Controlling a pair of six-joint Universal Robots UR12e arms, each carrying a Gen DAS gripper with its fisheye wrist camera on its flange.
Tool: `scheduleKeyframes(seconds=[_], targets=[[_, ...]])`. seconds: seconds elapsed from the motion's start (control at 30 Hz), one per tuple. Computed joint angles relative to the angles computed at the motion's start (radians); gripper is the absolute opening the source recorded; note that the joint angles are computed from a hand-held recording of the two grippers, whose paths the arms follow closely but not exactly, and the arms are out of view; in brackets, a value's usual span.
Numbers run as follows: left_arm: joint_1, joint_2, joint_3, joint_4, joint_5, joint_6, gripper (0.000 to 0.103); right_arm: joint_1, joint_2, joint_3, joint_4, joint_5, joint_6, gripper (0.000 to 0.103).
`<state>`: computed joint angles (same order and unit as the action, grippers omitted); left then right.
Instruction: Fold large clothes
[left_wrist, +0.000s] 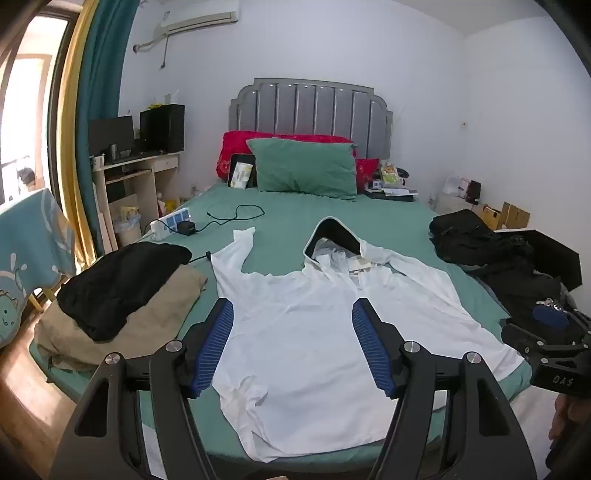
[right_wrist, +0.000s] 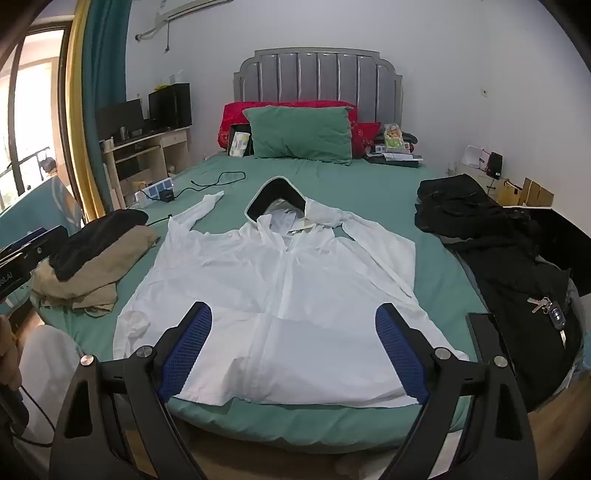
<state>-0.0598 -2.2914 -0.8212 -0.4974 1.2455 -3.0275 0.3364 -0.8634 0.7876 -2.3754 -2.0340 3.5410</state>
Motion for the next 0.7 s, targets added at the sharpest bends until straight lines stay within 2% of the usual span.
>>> scheduleKeyframes(seconds=[0.07, 0.7], targets=[[0.0, 0.001, 0.006, -0.028, 0.002, 0.005, 0.07, 0.001, 0.002, -0.01, 0.03, -0.003, -0.004, 0.09], [-0.003, 0.005, 0.004, -0.023, 0.015, 0.002, 0.07, 0.0, -0.007, 0.002, 0.03, -0.01, 0.009, 0.09]])
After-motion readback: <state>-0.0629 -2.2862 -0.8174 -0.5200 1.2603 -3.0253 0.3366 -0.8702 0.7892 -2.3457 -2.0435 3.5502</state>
